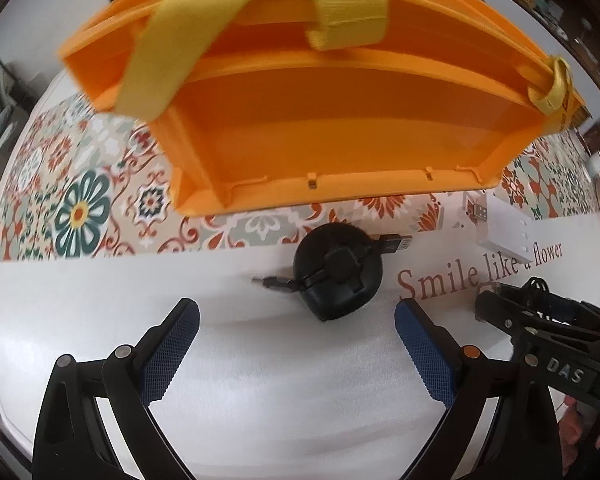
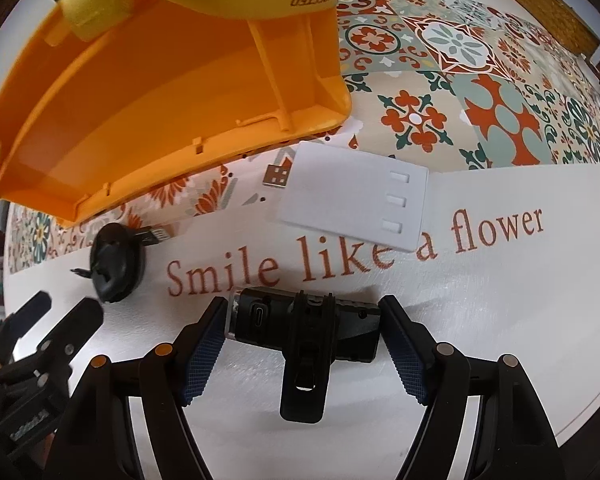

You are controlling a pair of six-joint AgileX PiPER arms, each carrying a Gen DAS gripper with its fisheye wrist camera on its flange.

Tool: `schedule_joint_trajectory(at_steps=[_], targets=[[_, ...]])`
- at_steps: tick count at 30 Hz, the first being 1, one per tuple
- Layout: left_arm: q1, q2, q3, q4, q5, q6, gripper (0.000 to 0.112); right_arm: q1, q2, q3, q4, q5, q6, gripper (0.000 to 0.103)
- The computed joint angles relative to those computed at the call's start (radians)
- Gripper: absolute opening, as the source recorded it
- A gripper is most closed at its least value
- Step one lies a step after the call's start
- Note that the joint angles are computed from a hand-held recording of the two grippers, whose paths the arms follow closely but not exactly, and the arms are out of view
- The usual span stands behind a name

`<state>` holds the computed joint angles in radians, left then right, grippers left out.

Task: Organize rigid objects
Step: 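Grasp the black round cable reel with the left tool while the right tool grasps the black phone clip, then carry the cable reel with the left tool while the right tool carries the phone clip over the crate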

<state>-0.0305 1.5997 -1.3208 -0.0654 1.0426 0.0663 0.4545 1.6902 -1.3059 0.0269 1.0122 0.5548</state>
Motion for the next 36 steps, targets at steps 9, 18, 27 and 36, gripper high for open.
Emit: schedule_joint_trajectory(at_steps=[9,18,27,36], targets=[[-0.036,0.067,-0.008,-0.006,-0.063,0.048,0.098,-0.032,-0.083,0.036,-0.013,0.038,0.024,0.075],[-0.081,0.141,-0.036,0.073,-0.12,0.008,0.084,-0.09,-0.111,0.095,0.003,0.019,0.002,0.076],[-0.104,0.135,-0.016,0.064,-0.151,-0.008,0.08,-0.073,-0.098,0.102,-0.013,0.0,0.007,0.076],[-0.098,0.03,0.068,0.032,-0.149,-0.036,0.08,-0.04,-0.091,0.06,-0.03,0.019,0.021,0.076]])
